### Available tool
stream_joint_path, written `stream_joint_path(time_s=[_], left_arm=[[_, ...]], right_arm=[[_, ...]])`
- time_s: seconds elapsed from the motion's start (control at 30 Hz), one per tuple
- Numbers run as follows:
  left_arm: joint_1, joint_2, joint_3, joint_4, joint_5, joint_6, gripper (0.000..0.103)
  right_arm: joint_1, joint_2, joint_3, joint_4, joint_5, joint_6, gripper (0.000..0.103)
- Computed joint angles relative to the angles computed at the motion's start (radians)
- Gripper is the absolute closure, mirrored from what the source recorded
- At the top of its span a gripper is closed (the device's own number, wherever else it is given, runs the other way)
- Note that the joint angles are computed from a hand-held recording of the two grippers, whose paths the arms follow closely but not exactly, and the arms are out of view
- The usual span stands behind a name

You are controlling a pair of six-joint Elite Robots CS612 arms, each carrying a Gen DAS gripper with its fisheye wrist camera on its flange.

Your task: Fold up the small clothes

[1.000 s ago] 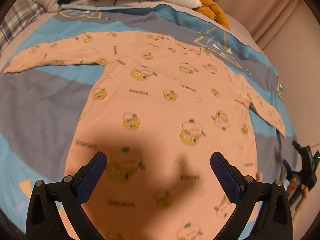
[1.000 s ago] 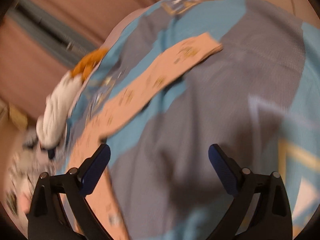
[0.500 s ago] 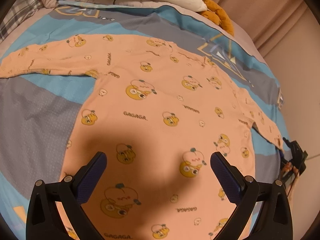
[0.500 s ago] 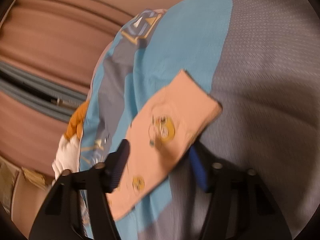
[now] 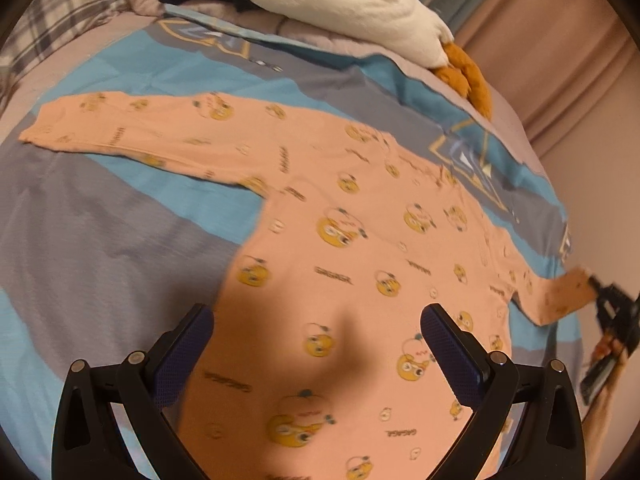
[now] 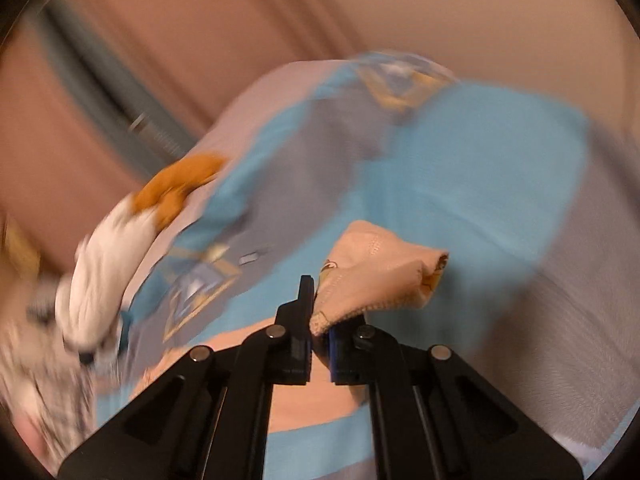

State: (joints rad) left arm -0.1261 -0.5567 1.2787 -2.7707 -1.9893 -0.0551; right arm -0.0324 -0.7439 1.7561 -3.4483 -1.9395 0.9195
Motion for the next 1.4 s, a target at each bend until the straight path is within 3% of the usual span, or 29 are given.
stream_joint_path(time_s=[0.1,0.23,0.5,0.73,0.9,0.93,0.97,1.03,1.1,1.23,1.27,1.33,1.4], left_arm=[[0.018,-0.002,-0.002,-0.016,-0.001,-0.008,0.001],[0.044,-0.001,-0.008,-0.034,0.003,-0.017,0.001],[0.080,0.027,-0.057,-0.022,0.053,-0.050,0.001],[0.095,0.062,-0.112,0.009,0.071,-0.082,0.001],[0.107,0.096,-0.168,0.030,0.047,-0.135,0.001],[0.110,0.101,-0.175,0.031,0.038,-0.143,0.001],[0.114,0.109,-0.189,0.034,0.024,-0.157,0.001],[0.122,0.126,-0.218,0.032,-0.005,-0.187,0.001],[0.133,0.150,-0.259,0.036,-0.050,-0.227,0.001],[0.156,0.215,-0.361,0.043,-0.146,-0.342,0.001],[0.161,0.229,-0.383,0.045,-0.175,-0.367,0.001],[0.172,0.270,-0.441,0.043,-0.243,-0.438,0.001],[0.177,0.296,-0.482,0.045,-0.266,-0.483,0.001]], right_arm=[[0.041,0.006,-0.102,0.083,0.004,-0.138,0.096],[0.105,0.053,-0.272,0.202,-0.017,-0.295,0.096],[0.219,0.248,-0.651,0.454,-0.050,-0.599,0.096],[0.268,0.460,-1.004,0.746,-0.029,-0.766,0.096],[0.298,0.579,-1.200,0.906,-0.034,-0.855,0.093],[0.300,0.591,-1.220,0.923,-0.025,-0.865,0.089],[0.299,0.601,-1.246,0.962,-0.010,-0.867,0.075],[0.291,0.582,-1.222,0.978,0.060,-0.865,0.060],[0.277,0.539,-1.148,0.919,0.150,-0.865,0.051],[0.214,0.435,-0.958,0.732,0.492,-0.740,0.035],[0.197,0.420,-0.922,0.661,0.557,-0.685,0.035],[0.183,0.415,-0.899,0.598,0.589,-0.611,0.037],[0.180,0.431,-0.924,0.625,0.553,-0.571,0.057]])
